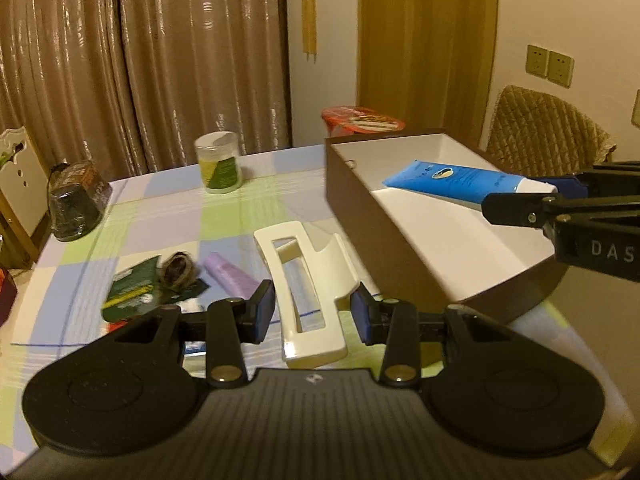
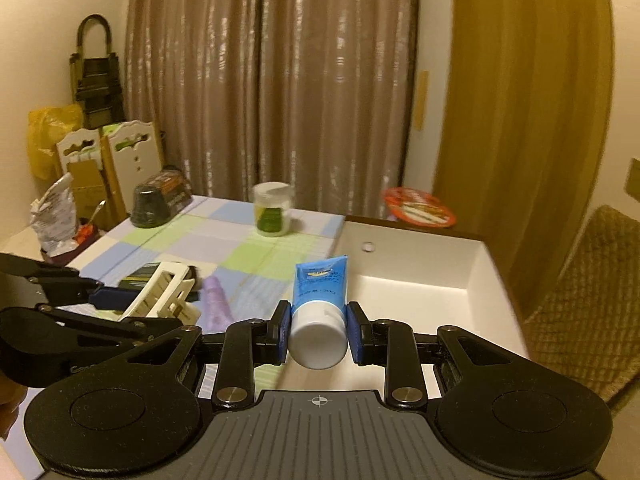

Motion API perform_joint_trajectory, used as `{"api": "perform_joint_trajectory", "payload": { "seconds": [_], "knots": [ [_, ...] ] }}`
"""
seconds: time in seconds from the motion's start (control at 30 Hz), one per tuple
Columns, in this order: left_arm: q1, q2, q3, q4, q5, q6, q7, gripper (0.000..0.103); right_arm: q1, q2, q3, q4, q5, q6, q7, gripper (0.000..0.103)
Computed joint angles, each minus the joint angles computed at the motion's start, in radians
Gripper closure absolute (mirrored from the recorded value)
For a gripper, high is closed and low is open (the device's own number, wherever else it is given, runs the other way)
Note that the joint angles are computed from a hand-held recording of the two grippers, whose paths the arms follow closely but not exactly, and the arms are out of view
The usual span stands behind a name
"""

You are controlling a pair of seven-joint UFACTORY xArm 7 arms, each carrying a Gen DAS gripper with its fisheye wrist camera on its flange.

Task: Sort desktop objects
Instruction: 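Lift the toothpaste tube and claw clip with both grippers and carry them into the cardboard box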

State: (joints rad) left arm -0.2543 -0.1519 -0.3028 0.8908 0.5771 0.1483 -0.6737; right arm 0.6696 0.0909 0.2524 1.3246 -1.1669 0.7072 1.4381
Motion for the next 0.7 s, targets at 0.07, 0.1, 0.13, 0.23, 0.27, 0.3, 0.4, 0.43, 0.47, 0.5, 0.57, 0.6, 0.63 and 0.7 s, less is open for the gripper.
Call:
{"api": "perform_joint_trajectory", "payload": {
  "seconds": [0.07, 0.1, 0.13, 0.23, 0.27, 0.3, 0.4, 0.43, 0.47, 0.5, 0.57, 0.6, 0.63, 0.7],
  "knots": [
    [-0.028, 0.0, 0.003, 0.002, -0.042, 0.002, 0.024, 0.067, 0.002, -0.034, 0.006, -0.033, 0.008, 0.036, 0.018, 0.075],
    [-0.048, 0.002, 0.01, 0.0, -0.073, -0.003, 0.055, 0.067, 0.001, -0.049, 0.012, -0.047, 0.012, 0.057, 0.027, 0.075],
    [-0.068, 0.003, 0.017, -0.002, -0.107, -0.007, 0.087, 0.067, 0.0, -0.063, 0.021, -0.059, 0.018, 0.083, 0.036, 0.075],
    [-0.126, 0.003, 0.039, -0.013, -0.216, -0.017, 0.193, 0.067, -0.005, -0.103, 0.049, -0.092, 0.057, 0.155, 0.07, 0.075],
    [-0.144, -0.001, 0.045, -0.02, -0.252, -0.021, 0.228, 0.067, -0.007, -0.113, 0.059, -0.101, 0.064, 0.177, 0.079, 0.075],
    [-0.159, -0.006, 0.049, -0.029, -0.284, -0.03, 0.26, 0.067, -0.008, -0.12, 0.071, -0.106, 0.069, 0.205, 0.085, 0.075],
    [-0.202, -0.01, 0.061, -0.047, -0.377, -0.049, 0.341, 0.067, -0.014, -0.148, 0.095, -0.125, 0.095, 0.259, 0.104, 0.075],
    [-0.216, -0.008, 0.065, -0.049, -0.407, -0.053, 0.369, 0.067, -0.017, -0.155, 0.101, -0.13, 0.101, 0.271, 0.107, 0.075],
    [-0.224, -0.006, 0.066, -0.05, -0.429, -0.057, 0.391, 0.067, -0.02, -0.161, 0.107, -0.135, 0.107, 0.282, 0.11, 0.075],
    [-0.233, -0.002, 0.067, -0.05, -0.451, -0.062, 0.412, 0.067, -0.023, -0.168, 0.112, -0.139, 0.113, 0.291, 0.111, 0.075],
    [-0.245, 0.008, 0.068, -0.043, -0.487, -0.067, 0.446, 0.067, -0.033, -0.18, 0.116, -0.149, 0.124, 0.292, 0.106, 0.075],
    [-0.247, 0.015, 0.066, -0.037, -0.498, -0.069, 0.458, 0.067, -0.039, -0.184, 0.117, -0.153, 0.127, 0.288, 0.103, 0.075],
    [-0.248, 0.023, 0.064, -0.029, -0.506, -0.07, 0.469, 0.067, -0.046, -0.188, 0.117, -0.156, 0.13, 0.282, 0.1, 0.075],
    [-0.244, 0.047, 0.061, -0.003, -0.515, -0.071, 0.487, 0.067, -0.067, -0.189, 0.109, -0.158, 0.128, 0.253, 0.088, 0.075]
  ]
}}
